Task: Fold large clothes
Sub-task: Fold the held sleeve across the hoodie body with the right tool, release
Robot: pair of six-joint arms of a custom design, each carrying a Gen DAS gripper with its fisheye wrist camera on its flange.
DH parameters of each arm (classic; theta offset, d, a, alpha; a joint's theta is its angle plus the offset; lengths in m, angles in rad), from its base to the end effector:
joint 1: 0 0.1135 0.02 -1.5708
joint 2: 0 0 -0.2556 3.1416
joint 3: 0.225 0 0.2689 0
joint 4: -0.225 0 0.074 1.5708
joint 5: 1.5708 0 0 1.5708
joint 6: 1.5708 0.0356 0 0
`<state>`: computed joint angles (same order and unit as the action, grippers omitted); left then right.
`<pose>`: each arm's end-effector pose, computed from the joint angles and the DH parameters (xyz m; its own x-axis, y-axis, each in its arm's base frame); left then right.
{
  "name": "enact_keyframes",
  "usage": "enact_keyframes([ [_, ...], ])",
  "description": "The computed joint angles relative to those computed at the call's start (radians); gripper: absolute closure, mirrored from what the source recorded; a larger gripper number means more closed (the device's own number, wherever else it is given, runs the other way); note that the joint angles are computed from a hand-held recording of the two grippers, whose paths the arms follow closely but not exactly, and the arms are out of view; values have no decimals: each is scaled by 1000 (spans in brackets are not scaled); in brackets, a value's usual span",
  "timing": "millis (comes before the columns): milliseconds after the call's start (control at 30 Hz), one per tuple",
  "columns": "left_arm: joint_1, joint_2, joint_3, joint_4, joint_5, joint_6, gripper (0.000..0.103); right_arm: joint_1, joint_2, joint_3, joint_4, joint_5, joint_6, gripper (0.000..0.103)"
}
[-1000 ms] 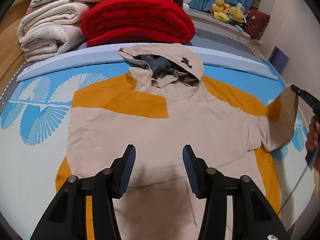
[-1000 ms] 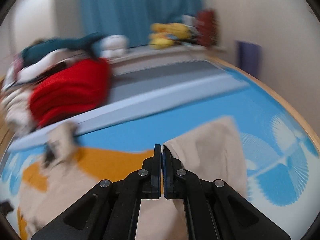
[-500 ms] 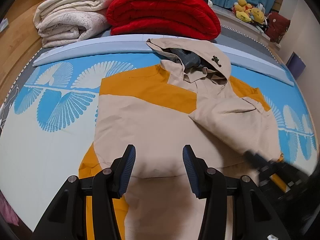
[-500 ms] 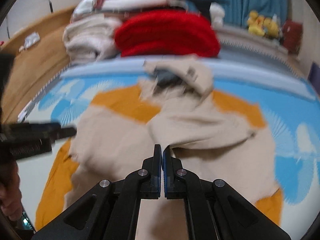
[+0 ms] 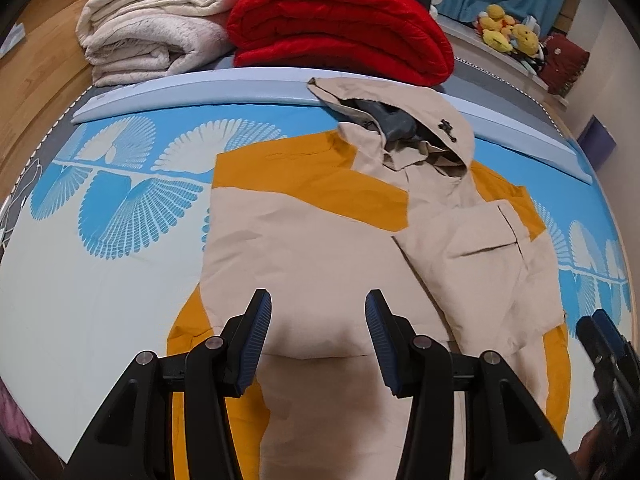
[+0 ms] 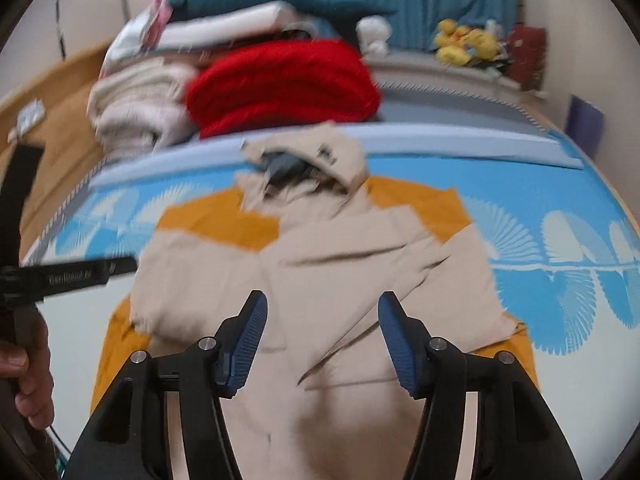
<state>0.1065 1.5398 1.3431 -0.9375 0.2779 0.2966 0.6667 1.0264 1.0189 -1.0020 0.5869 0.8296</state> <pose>0.3258 0.0250 0.2785 -0.8579 0.1910 -0.4771 0.2759 0.9544 -0.1142 0.1736 0.1115 0.3024 -0.6581 0.2637 -0.7052 0.2995 0.9510 0.0761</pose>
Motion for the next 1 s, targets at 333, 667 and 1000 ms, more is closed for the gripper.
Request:
enact_keyframes([
  [333,-58,6,-61,69,-50,-32,58,-458,-96,-249,221,-409,-59,44],
  [667,-117,-2,-88,90,-60,-26,58,-666,106,-391,558,-744,-1,44],
  [1000,-36,40,-17,55,-21,17,58,-765,336,-329,801,-757,-57,75],
])
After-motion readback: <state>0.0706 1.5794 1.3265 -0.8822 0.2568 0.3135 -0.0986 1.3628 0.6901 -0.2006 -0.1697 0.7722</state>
